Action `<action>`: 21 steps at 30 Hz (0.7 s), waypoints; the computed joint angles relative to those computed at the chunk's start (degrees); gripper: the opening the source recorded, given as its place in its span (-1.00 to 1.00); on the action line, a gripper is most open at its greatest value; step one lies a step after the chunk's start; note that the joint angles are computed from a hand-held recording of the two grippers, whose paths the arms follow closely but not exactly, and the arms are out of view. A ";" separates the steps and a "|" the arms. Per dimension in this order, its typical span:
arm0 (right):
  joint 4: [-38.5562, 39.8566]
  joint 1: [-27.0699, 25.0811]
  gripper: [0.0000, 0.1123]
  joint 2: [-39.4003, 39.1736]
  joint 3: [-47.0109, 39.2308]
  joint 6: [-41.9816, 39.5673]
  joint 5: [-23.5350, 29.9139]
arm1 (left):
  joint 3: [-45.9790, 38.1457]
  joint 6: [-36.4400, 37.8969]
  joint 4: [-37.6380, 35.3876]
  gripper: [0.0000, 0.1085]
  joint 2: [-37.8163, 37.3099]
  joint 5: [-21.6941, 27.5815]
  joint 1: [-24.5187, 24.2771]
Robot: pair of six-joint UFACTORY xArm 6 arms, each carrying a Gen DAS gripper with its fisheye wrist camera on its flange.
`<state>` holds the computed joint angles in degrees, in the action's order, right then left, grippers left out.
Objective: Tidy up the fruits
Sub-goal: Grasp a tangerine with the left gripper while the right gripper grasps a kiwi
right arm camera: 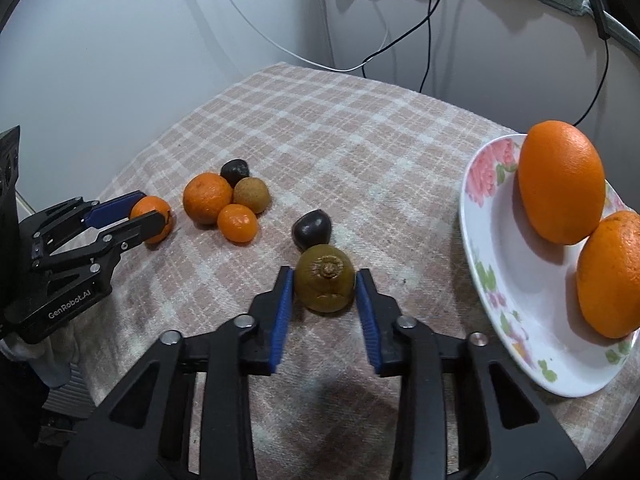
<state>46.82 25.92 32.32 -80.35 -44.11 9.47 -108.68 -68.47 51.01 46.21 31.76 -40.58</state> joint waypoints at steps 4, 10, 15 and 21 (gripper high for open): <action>1.11 0.28 -0.47 -0.32 0.48 -1.25 -0.81 | 1.43 -1.43 0.20 -0.42 -0.98 -0.84 0.05; 10.75 0.53 -0.48 -2.21 1.58 -9.29 -1.05 | 4.04 -3.27 -1.24 -0.43 -2.66 -4.20 0.43; 16.07 0.49 -0.49 -4.02 3.03 -13.76 -1.29 | 4.13 -4.29 -1.22 -0.43 -2.90 -5.86 0.21; 24.41 0.13 -0.49 -6.68 5.10 -20.82 -1.79 | 1.36 -1.96 -3.22 -0.43 -1.67 -8.27 -0.30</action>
